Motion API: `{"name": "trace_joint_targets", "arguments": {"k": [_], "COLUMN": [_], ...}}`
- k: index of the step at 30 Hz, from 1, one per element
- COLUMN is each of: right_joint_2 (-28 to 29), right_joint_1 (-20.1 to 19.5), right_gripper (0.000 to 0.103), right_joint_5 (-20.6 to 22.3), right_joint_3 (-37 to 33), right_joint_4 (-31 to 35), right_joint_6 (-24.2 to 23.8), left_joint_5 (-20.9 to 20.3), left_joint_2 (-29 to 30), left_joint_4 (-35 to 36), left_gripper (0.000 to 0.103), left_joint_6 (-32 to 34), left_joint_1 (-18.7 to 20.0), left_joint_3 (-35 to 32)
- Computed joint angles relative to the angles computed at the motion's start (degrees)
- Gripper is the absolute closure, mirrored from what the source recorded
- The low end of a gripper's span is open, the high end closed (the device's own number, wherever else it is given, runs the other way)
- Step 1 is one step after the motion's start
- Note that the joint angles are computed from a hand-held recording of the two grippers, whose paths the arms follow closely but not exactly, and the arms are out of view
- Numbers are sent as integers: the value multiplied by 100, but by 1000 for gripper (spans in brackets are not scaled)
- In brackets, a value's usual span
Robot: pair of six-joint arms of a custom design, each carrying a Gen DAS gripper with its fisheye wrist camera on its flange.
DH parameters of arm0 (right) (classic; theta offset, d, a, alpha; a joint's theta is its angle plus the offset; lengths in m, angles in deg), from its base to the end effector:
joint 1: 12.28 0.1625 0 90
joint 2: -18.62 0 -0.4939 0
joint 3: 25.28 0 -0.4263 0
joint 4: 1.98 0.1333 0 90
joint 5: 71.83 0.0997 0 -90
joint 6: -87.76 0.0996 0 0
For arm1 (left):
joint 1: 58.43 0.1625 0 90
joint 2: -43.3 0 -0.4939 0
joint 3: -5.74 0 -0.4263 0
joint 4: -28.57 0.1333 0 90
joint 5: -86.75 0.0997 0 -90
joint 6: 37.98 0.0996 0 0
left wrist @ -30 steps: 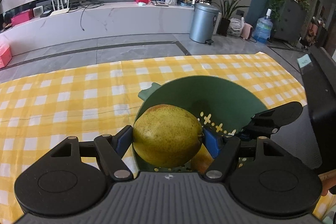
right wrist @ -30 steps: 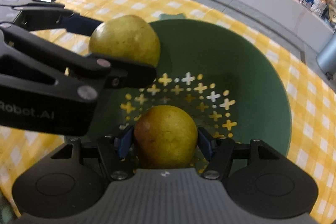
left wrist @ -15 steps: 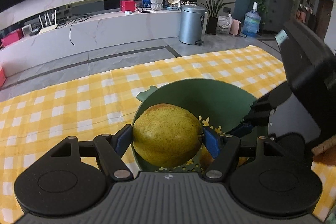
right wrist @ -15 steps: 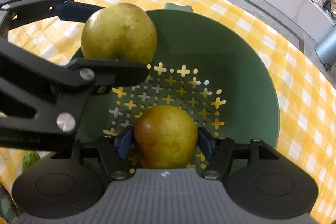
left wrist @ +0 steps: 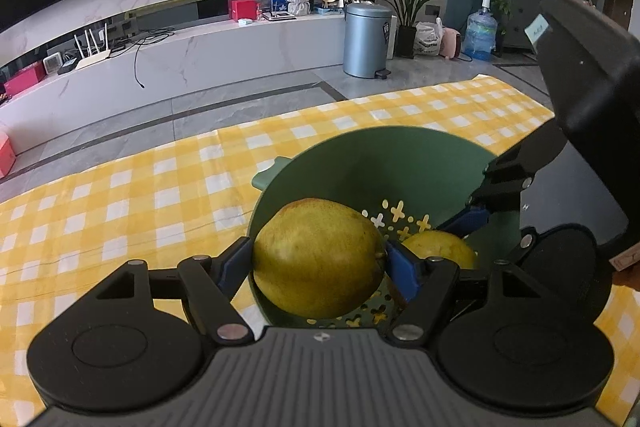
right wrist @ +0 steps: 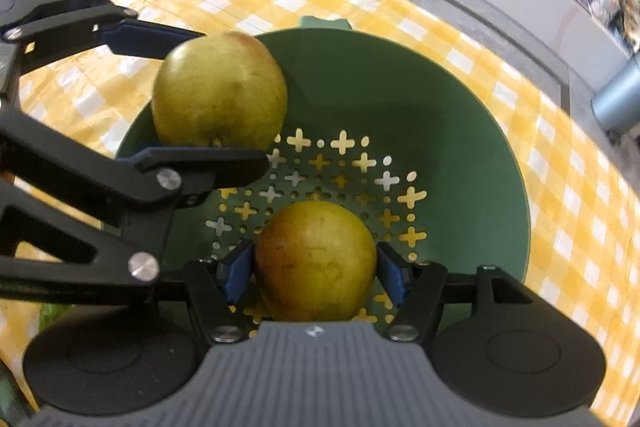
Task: Organize fruits
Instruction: 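Open both tools to drop the pears into the colander, then lift away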
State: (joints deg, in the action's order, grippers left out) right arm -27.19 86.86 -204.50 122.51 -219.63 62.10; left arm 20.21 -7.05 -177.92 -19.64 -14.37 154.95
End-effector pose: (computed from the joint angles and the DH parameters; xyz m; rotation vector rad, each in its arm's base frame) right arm 0.1249 -0.3621 0.0768 0.4964 -2.2739 0.3926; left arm -0.1472 -0.3831 0.0647 1.3958 2.3890 -0.5534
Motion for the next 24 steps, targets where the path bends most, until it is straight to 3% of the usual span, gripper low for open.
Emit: {"name": "trace_joint_targets", "arguments": {"k": [3, 9, 14, 17, 21, 24], "right_joint_2": [18, -152, -408, -332, -536, -830], "right_joint_1": [-68, -112, -184, -170, -163, -199], "right_gripper": [41, 32, 35, 36, 35, 36], "right_joint_5": [-44, -136, -18, -77, 91, 446], "right_joint_3": [-19, -62, -164, -210, -76, 47], "right_joint_4": [-13, 284, 866, 821, 906, 1071], "right_joint_6": [-265, -102, 21, -19, 276, 582], "left_joint_5": [-111, -430, -745, -824, -936, -851], "left_joint_2": [-45, -328, -484, -557, -687, -726], "left_joint_4": [15, 408, 828, 750, 822, 813], "left_gripper": [22, 22, 25, 26, 25, 25], "left_joint_6": [62, 19, -386, -439, -649, -630], "left_joint_1": [40, 253, 582, 634, 684, 606], "left_joint_3": [1, -90, -276, -265, -260, -202]}}
